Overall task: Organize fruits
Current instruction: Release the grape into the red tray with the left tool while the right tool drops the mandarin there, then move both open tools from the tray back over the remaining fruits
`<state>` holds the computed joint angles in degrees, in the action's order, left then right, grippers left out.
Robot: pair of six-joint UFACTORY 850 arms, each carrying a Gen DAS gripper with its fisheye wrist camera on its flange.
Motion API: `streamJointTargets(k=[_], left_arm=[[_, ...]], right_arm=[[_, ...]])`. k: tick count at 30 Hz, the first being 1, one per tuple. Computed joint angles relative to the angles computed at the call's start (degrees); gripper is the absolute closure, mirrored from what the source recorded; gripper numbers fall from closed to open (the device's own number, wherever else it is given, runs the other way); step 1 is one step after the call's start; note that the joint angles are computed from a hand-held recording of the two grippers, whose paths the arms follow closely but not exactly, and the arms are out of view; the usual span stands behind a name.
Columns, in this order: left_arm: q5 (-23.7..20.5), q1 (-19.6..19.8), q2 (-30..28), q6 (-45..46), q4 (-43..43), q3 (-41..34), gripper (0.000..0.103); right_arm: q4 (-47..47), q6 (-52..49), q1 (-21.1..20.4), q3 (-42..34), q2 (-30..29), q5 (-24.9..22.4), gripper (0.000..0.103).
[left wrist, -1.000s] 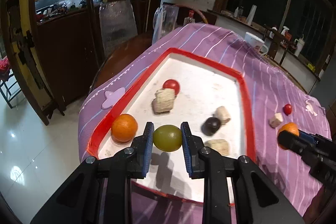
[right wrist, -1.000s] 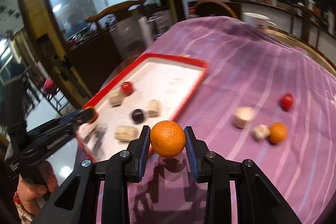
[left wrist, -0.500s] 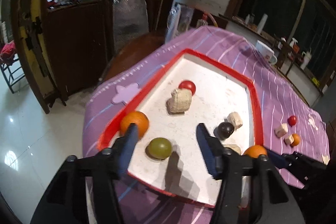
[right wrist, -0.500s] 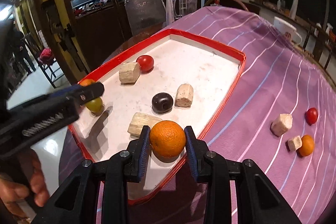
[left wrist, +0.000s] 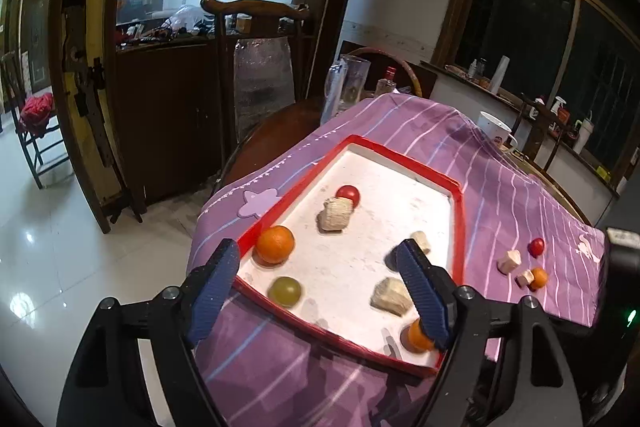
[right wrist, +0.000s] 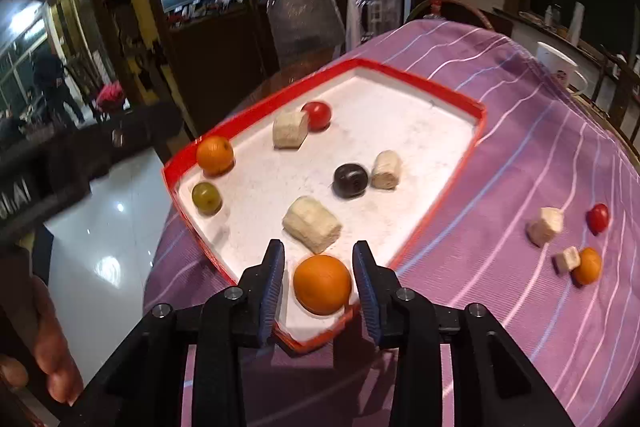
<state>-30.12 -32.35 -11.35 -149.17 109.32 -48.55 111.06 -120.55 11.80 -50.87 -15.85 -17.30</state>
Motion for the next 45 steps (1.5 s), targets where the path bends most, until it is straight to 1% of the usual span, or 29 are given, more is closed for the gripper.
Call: streamJointTargets(k=[5, 9, 12, 16, 22, 24, 27, 28, 32, 37, 41, 45], left_arm=[[-2.48, -3.61, 0.54, 4.78, -3.65, -0.49, 0.022], [-6.57, -7.89, -0.21, 12.38, -7.88, -2.08, 0.021], [-10.01, -11.56, -1.42, 17.2, -9.62, -3.37, 0.017], [-11.97, -15.51, -3.63, 21.17, -9.57, -5.31, 0.016], [-13.4, -19.09, -6.57, 27.11, -10.77, -7.92, 0.016], [-13.05, -19.65, -7.02, 28.3, -11.11, -8.35, 0.016], [-10.5, -19.57, -7.06, 28.46, -11.08, -8.62, 0.016], [-9.2, -19.35, -6.94, 28.16, -11.0, -8.6, 0.016], [-8.0, -19.26, -7.18, 28.41, -11.68, -8.93, 0.016], [-4.77, -18.4, -7.45, 28.13, -12.31, -9.19, 0.016], [-3.79, -17.69, -7.94, 28.68, -13.34, -9.49, 0.016], [-1.64, -15.6, -8.23, 27.55, -13.94, -9.4, 0.016]], right_arm=[[3.15, -2.66, -3.23, 3.52, 3.68, -3.02, 0.06], [4.23, -3.34, -6.19, 5.78, 5.68, -3.9, 0.06], [3.46, -1.48, -9.73, 7.55, 7.13, -4.89, 0.059], [2.68, 0.54, -14.85, 9.6, 8.82, -5.91, 0.059], [1.37, 3.81, -21.17, 10.94, 10.18, -7.17, 0.059], [0.58, 5.26, -22.61, 11.14, 10.31, -8.19, 0.059], [0.02, 6.32, -23.62, 11.29, 10.13, -9.15, 0.059], [-0.41, 6.62, -23.8, 11.31, 10.12, -9.34, 0.059], [-0.01, 5.44, -23.47, 11.7, 10.4, -9.37, 0.059], [0.2, 5.0, -23.18, 11.48, 10.17, -8.98, 0.059], [0.1, 5.1, -23.47, 11.19, 9.82, -8.42, 0.059], [0.36, 5.16, -24.11, 10.34, 8.77, -6.88, 0.058]])
